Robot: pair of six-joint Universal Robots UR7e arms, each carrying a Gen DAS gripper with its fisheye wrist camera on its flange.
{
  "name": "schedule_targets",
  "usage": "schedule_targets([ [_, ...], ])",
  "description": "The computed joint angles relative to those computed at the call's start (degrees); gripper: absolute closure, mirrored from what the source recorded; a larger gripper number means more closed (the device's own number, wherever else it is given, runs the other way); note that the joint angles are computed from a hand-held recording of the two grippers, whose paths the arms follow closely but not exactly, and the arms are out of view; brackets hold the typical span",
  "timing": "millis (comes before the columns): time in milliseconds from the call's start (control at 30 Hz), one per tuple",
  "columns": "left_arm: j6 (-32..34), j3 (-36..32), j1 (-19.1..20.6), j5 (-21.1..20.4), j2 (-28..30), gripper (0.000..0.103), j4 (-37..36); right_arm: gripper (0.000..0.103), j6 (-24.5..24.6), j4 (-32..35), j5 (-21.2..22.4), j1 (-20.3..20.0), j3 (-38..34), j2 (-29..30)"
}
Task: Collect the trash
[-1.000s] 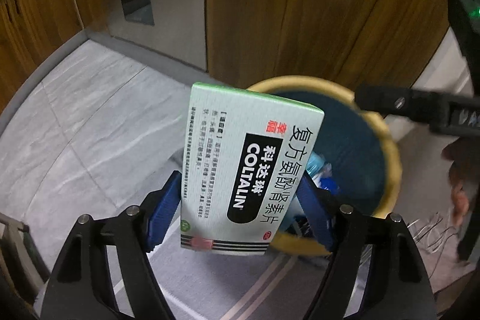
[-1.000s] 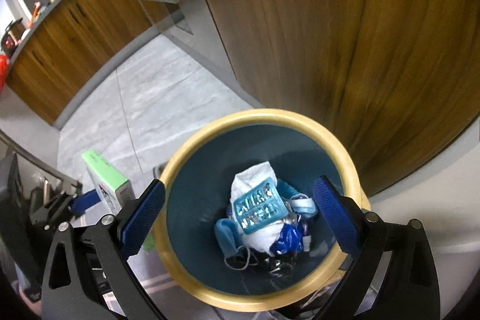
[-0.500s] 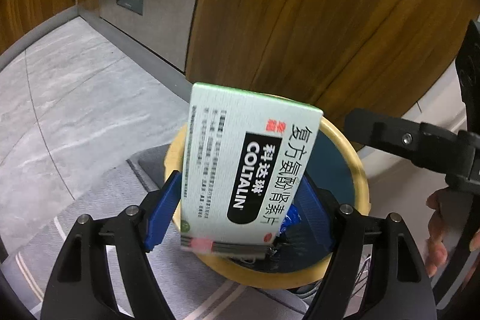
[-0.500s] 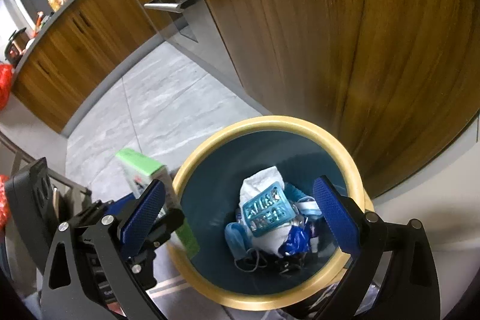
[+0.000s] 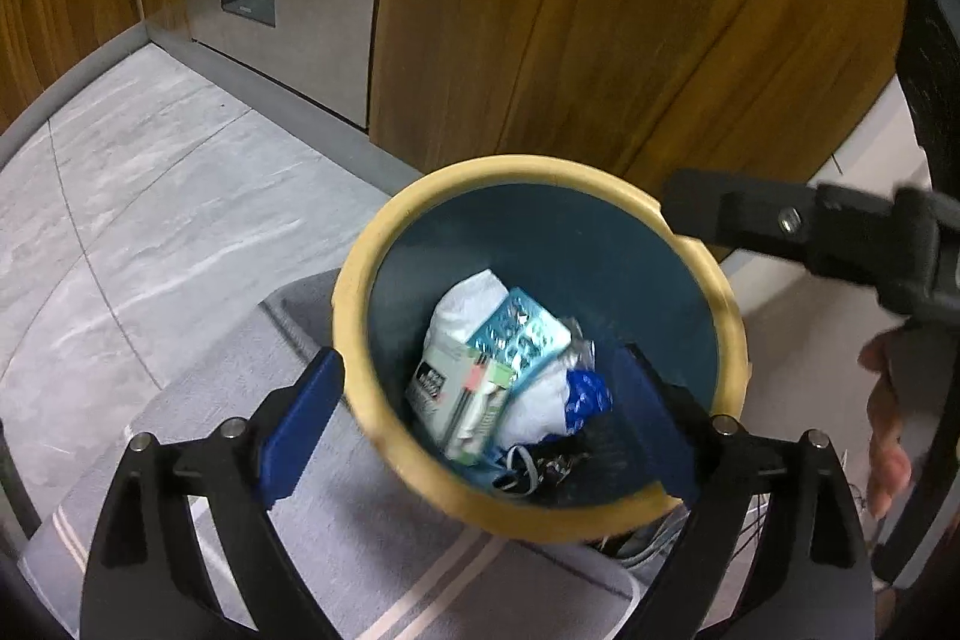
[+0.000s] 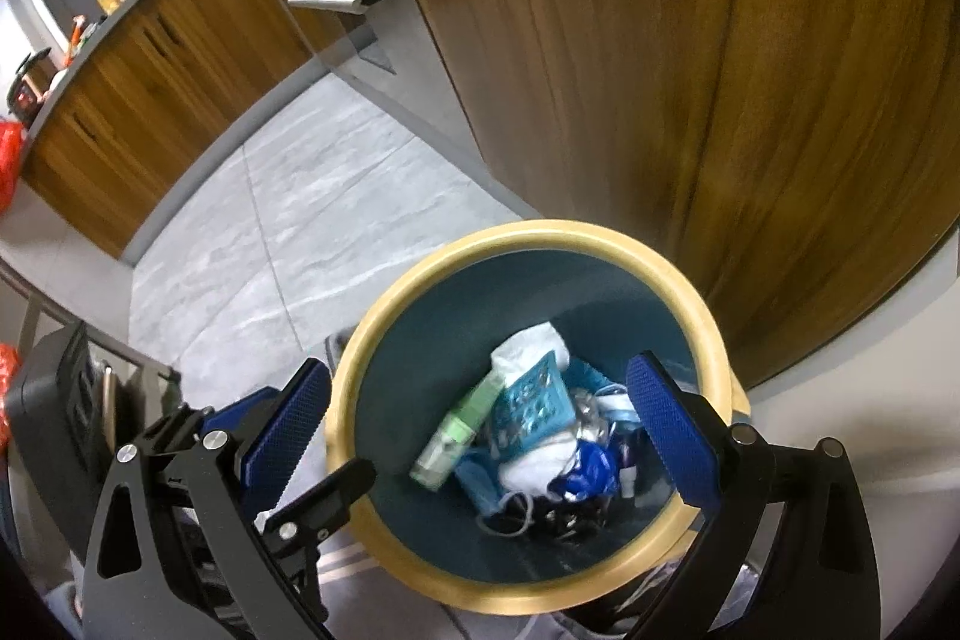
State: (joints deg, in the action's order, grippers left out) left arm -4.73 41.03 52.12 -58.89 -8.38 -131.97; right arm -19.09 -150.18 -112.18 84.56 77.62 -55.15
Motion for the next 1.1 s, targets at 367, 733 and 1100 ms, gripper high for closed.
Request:
schedule_targets([
  [367, -3.4, 27.1, -3.9, 4.2, -15.3, 0.013, -11.9, 0.005, -4.1, -3.7, -3.8, 3.0, 11.3, -6.8],
  [733, -6.5, 47.8, -10.0, 11.3, -27.1, 0.006, -22.8, 0.005, -10.1, -19.4, -10.9, 7.4, 28.9, -15.9],
  [1100, -5.9, 54.6, -12.6, 11.5, -29.6, 0.006, -34.4, 0.005, -13.5, -32.5, -10.9, 8.4, 37.5, -19.4],
])
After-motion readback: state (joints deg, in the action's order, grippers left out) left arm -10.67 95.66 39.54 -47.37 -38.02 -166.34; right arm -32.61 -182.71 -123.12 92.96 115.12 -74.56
